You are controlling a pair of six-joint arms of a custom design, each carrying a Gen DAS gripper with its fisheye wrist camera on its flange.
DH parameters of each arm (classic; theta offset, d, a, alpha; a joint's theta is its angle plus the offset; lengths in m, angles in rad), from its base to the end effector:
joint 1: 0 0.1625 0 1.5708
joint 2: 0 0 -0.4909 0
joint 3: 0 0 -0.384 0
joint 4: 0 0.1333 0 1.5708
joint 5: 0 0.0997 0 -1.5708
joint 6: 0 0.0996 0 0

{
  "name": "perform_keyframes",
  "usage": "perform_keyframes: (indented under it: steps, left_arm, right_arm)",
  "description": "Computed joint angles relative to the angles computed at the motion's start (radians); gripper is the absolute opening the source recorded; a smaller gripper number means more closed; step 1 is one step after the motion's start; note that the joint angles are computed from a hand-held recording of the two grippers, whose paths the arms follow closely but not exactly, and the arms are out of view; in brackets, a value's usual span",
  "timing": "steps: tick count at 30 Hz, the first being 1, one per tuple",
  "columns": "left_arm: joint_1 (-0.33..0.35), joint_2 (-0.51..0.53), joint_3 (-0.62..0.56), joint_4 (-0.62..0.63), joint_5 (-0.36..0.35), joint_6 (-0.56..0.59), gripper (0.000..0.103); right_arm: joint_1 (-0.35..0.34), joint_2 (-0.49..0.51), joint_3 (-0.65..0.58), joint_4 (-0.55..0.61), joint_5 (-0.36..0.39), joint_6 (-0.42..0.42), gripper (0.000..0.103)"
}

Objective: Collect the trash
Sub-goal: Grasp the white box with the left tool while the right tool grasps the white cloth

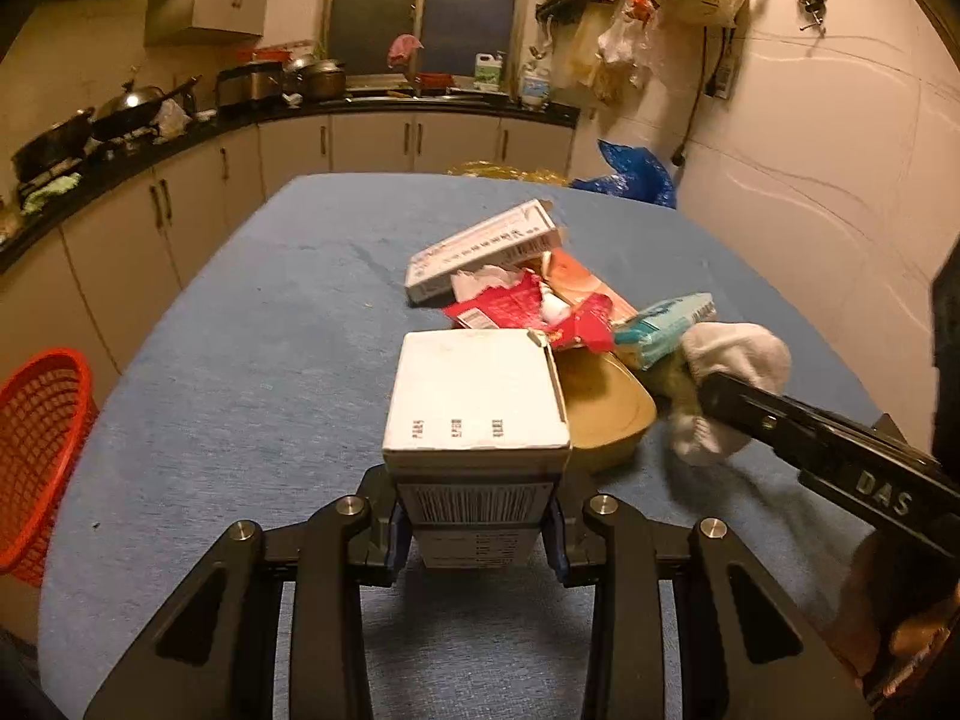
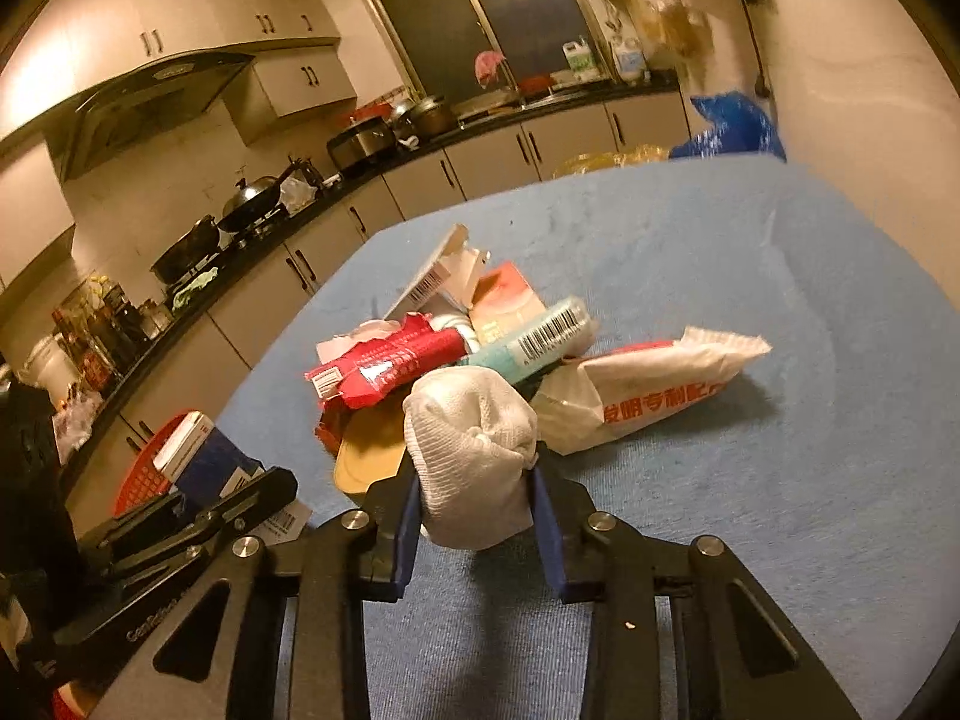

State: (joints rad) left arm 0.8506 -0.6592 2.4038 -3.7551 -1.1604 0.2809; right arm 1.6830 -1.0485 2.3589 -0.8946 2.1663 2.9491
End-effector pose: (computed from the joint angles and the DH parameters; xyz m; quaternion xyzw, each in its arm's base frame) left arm -0.1672 -0.4529 0.0448 0.4195 0.8596 -0.2517 0.1476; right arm 0.1194 -0.3679 0.0924 -0.0367 -0.8160 0.5116 0.2665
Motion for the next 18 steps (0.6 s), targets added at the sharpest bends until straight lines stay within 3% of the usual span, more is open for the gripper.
perform_keyframes:
  steps: [18]
  left_arm:
    - [-0.04,-0.023,0.05,-0.077,0.067,0.004,0.033]
  right_arm:
    - [0.107,0.0,-0.008,0.022,0.075,-0.013,0.036]
